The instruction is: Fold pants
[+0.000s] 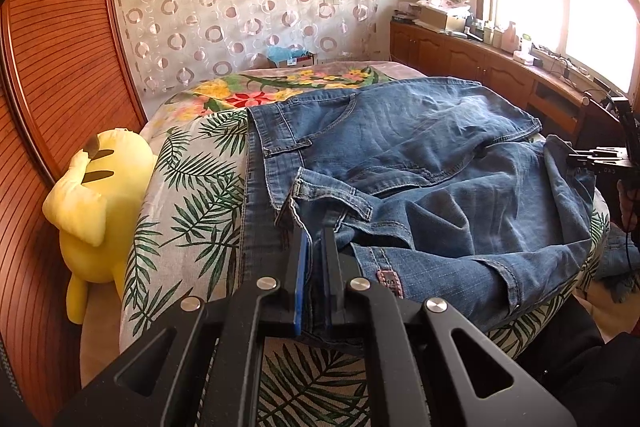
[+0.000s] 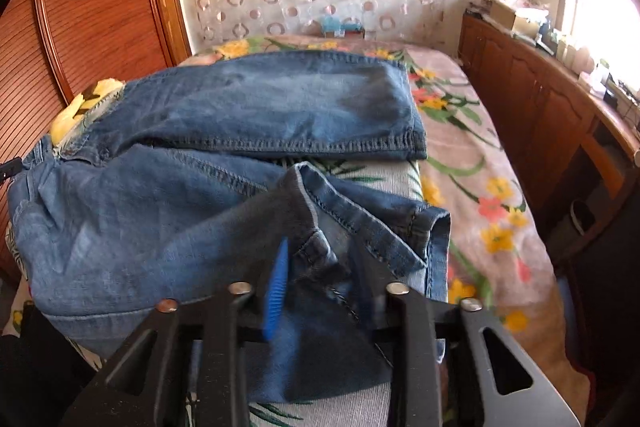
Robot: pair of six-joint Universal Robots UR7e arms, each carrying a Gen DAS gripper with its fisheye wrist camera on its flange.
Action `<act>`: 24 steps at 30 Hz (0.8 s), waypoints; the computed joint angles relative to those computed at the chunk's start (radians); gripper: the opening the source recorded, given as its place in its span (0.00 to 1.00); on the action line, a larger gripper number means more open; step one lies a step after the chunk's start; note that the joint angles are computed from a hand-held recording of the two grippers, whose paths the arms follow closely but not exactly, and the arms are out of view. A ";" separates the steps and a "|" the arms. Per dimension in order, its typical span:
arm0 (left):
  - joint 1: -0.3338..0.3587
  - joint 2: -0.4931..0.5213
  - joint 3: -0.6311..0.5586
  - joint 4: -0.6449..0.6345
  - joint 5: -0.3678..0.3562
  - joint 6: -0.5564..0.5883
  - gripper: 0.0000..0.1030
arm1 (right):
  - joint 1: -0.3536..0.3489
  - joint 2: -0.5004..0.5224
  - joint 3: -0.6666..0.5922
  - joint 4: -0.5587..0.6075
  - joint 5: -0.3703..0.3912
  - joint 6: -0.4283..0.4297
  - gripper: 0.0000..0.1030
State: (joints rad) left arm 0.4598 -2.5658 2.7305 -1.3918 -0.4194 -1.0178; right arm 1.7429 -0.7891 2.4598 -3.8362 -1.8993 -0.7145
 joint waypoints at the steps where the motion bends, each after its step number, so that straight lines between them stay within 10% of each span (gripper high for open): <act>1: 0.001 -0.006 0.001 0.003 0.000 0.001 0.07 | -0.003 -0.008 0.001 0.012 0.006 -0.004 0.10; 14: -0.213 -0.016 -0.137 0.592 0.017 -0.514 0.05 | 0.045 -0.174 0.095 -0.194 0.100 -0.002 0.05; 24: -0.253 0.096 -0.234 0.743 0.109 -0.681 0.00 | 0.129 -0.263 0.115 -0.254 0.106 -0.021 0.05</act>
